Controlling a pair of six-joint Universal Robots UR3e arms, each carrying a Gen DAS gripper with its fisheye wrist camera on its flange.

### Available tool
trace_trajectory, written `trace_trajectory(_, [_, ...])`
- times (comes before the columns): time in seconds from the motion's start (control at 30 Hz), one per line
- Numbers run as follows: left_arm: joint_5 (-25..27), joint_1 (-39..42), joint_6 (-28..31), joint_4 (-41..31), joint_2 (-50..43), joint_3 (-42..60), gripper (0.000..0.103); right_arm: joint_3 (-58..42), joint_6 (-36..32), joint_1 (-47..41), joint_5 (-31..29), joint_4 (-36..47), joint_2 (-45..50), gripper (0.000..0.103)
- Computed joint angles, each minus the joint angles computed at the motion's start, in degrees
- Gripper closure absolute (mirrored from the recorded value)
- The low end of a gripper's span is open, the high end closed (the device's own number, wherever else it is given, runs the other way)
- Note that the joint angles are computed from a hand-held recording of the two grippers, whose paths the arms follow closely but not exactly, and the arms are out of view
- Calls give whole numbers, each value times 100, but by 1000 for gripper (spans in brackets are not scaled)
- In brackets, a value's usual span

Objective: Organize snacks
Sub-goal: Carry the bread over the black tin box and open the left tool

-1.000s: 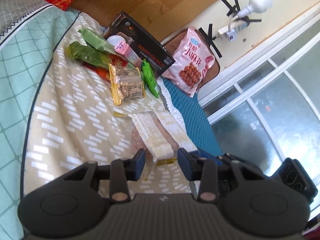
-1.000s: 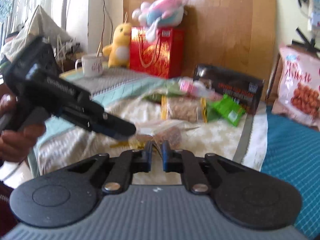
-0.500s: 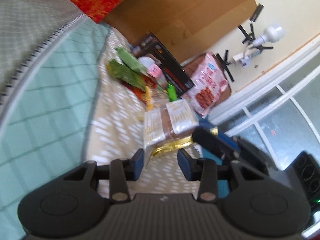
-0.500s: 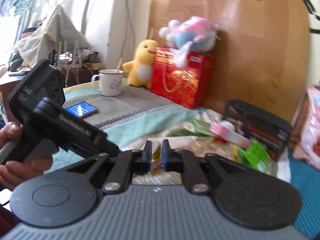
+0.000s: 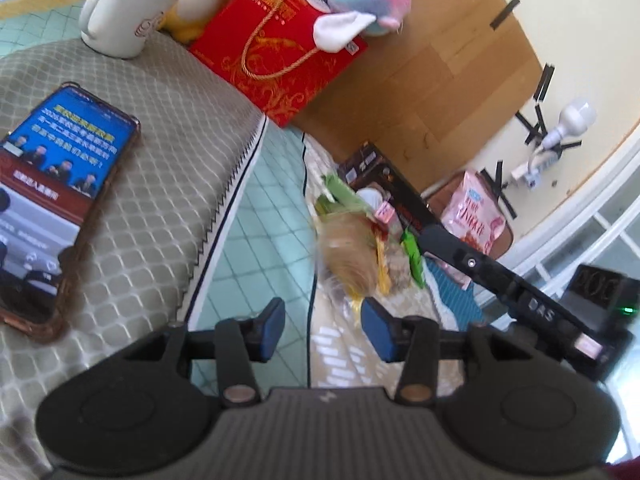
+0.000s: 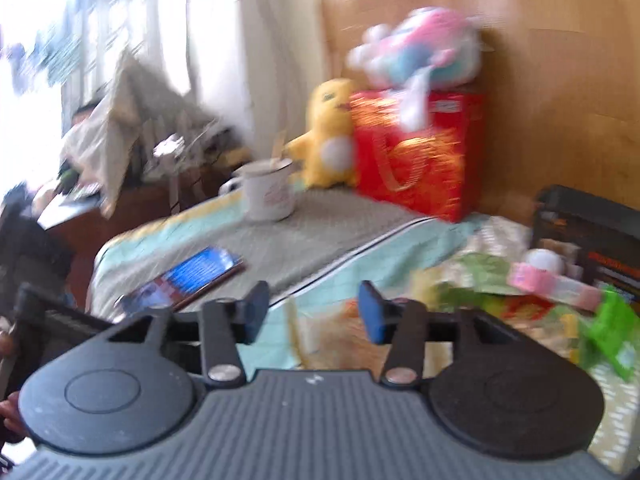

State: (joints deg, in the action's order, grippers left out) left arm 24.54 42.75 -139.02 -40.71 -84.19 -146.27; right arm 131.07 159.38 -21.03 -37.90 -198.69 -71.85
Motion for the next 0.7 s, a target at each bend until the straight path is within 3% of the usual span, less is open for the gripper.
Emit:
trace_trajectory(0.13, [-101,-202,-190,283,-210,137,55,-336,306,-389,269,704,140,39])
trace_trajectory(0.23, [-50,-531,-809,975,-733,359,52,-794,227,-411,285,1616,327,39])
trace_trajectory(0.33, [-14,-850,-1693,1942,-1333,644,49,-1438,1,-251,220,2683,564,39])
trace_trajectory(0.47, [272,-1347,-3018,3395,-2272,1247,48,-2253,159,93,-153,3093,1124,39])
trace_trajectory(0.53, [581,-1659,-3423,3622,-2642,1666,57,-2598,132,198,-271,3484,1352,40])
trace_trajectory(0.57, [720,-1794,-3435,3478,-2738,1867,70,-2640,9,127,-65,3696,1382,42])
trace_trajectory(0.63, [958,-1966,-3465,3601,-2833,1965,72,-2420,-518,-10,270,4482,1057,53])
trace_trajectory(0.7, [913,-1990,-3356,3345,-2747,2051,71,-1748,-733,-174,272,4283,561,61])
